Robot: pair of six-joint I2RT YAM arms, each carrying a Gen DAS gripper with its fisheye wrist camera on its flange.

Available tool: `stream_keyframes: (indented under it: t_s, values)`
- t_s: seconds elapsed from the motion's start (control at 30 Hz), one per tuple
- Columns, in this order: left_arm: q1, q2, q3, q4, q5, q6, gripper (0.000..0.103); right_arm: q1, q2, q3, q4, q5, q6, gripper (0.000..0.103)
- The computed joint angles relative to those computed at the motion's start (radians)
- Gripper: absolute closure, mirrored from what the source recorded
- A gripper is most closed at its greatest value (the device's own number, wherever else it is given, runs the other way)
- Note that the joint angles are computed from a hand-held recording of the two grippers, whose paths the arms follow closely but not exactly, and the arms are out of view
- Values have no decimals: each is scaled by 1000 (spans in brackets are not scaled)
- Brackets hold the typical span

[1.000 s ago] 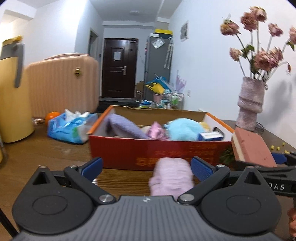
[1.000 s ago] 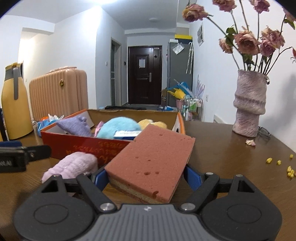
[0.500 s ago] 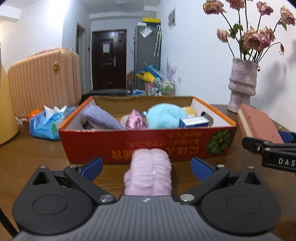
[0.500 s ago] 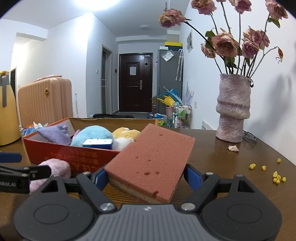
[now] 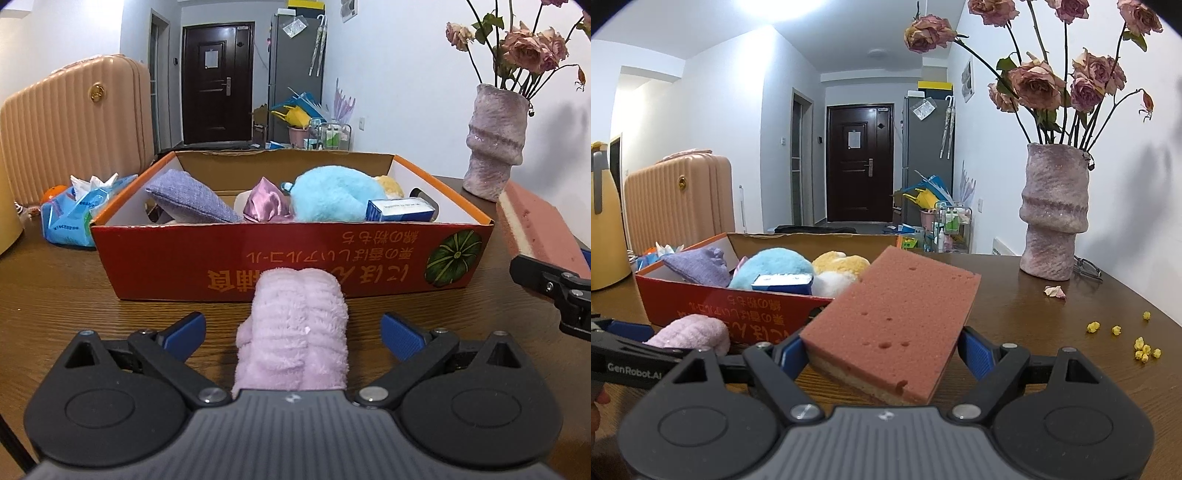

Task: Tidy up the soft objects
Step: 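Grasp the pink fluffy towel with the left gripper while the right holds the sponge, then carry the pink towel and red sponge over the cardboard box with both grippers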

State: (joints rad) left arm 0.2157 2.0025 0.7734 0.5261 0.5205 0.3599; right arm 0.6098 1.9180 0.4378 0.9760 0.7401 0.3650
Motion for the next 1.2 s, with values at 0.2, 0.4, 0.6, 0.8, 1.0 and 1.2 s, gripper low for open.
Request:
stream_keyframes:
  t_s: [0.2, 0.4, 0.6, 0.8, 1.0, 1.2]
  values:
    - [4, 13, 34, -62, 12, 6, 40, 13, 11, 4, 9, 25, -15, 19]
    - [18, 10, 31, -61, 53, 9, 59, 31, 22, 8, 23, 63, -30, 19]
    - [26, -6, 4, -15, 62, -4, 60, 43, 20, 16, 9, 93, -14, 19]
    - [45, -38, -38, 56, 93, -27, 62, 68, 26, 33, 1, 124, -1, 19]
    - [71, -69, -67, 102, 145, -53, 62, 106, 38, 54, 16, 167, 0, 19]
    - [94, -100, -87, 138, 185, -83, 63, 132, 53, 81, 27, 198, -5, 19]
